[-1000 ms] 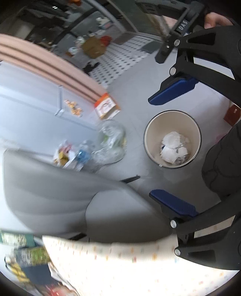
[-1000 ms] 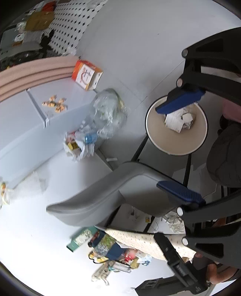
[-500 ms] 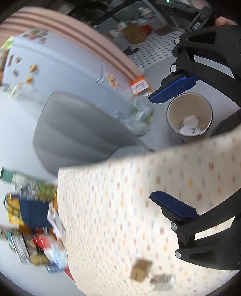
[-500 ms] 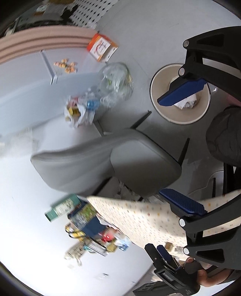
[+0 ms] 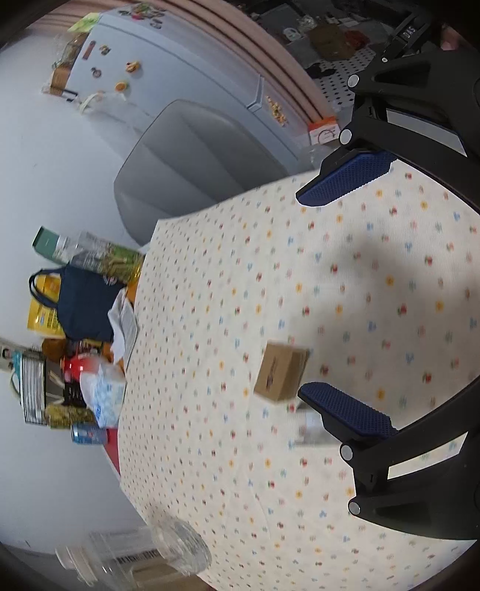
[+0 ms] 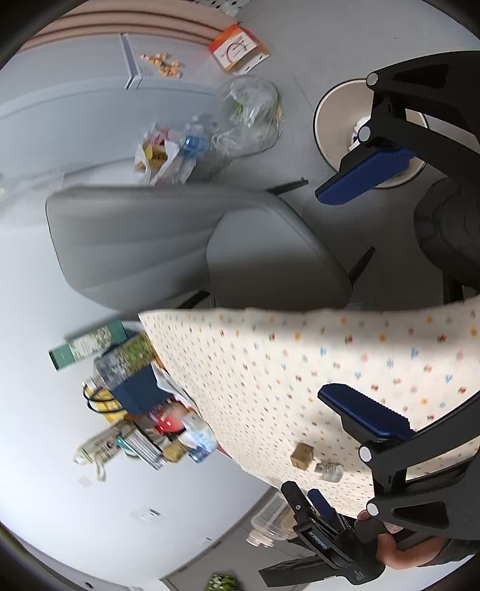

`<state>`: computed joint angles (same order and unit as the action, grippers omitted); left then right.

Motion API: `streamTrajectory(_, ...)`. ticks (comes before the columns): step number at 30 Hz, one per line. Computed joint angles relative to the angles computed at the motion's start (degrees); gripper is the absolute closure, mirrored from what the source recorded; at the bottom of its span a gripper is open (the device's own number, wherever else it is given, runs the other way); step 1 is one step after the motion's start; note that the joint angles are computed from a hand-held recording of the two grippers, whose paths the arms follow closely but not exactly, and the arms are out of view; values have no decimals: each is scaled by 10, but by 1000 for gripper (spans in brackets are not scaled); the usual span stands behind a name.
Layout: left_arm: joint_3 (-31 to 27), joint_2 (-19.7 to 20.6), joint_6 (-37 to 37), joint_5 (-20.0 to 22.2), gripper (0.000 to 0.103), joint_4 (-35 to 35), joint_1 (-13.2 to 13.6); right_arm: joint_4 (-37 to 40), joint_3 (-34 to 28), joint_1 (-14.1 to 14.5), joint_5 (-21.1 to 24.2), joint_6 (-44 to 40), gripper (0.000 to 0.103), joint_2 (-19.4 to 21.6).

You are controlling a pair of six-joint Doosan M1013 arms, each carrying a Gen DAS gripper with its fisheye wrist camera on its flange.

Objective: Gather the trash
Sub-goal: 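Move both open tools back over the table, then lower the left tool onto the white blister pack and close it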

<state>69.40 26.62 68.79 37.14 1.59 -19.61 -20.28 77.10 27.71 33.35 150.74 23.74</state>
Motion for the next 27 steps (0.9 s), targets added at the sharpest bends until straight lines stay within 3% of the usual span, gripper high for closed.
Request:
streamTrajectory(7,17,-6,-76,8,8,71,15,37,-40,9,6,-53,8,27)
streamTrajectory(12,8,5,-97,37,8,101,19,49,-58,13,11,-76,8,38)
streamTrajectory(23,-14,29,-141,78,8,167,7,56,-57,11,11,-79,8,38)
streamTrajectory(26,-23,37,-137,90,13,159,8,59,-65,10,15,-89,8,43)
streamTrajectory(27,-24,39,-135,93,19,156,8,62,-69,10,17,-96,8,46)
